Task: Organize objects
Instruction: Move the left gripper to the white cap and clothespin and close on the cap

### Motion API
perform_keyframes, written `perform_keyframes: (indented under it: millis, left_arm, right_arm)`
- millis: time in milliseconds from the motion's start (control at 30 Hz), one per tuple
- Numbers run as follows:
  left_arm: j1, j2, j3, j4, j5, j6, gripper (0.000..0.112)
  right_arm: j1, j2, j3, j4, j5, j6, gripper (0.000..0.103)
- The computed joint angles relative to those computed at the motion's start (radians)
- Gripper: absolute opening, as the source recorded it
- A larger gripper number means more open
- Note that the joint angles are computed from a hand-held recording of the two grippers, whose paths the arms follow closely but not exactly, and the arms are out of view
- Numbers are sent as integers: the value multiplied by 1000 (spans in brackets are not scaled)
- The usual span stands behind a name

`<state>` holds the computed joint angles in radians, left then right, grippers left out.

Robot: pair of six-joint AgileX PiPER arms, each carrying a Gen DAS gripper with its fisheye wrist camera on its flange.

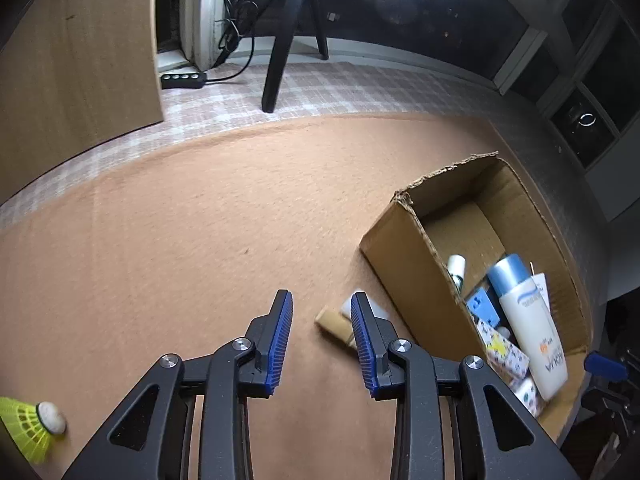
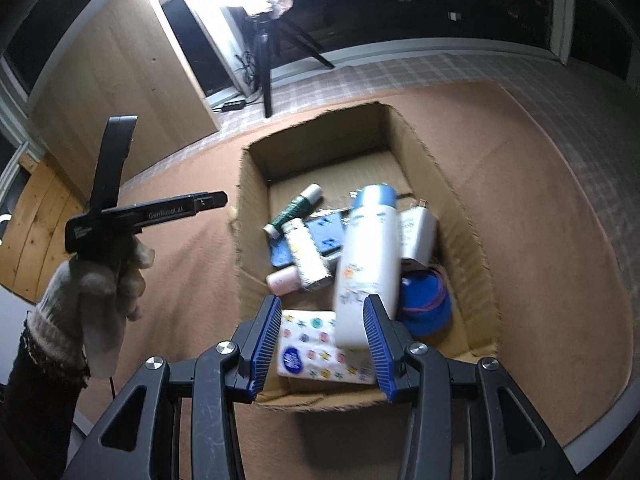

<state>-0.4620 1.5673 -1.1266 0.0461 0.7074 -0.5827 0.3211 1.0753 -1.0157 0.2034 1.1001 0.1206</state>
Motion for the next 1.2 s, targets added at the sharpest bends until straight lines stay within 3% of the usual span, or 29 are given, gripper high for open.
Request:
perform_keyframes:
  millis: [267, 633, 767, 1000, 1200]
  left_arm:
    - [8, 88, -57, -47, -27, 60, 33]
    - [-35, 143, -84, 37, -25, 55, 27]
    - [-72, 101, -28, 77, -38, 60, 19]
    - [-122, -30, 121, 87, -57, 33, 17]
    - [-207, -163, 230, 106, 6, -30, 15]
  right_arm:
    - [-134, -21, 42, 38, 25, -77, 39]
    - [-137, -13, 52, 39, 29, -77, 39]
    - [-119, -5, 48, 34, 26, -63, 39]
    - [-58, 3, 50, 22, 8, -25, 39]
    - [2, 11, 50, 14, -7, 19, 39]
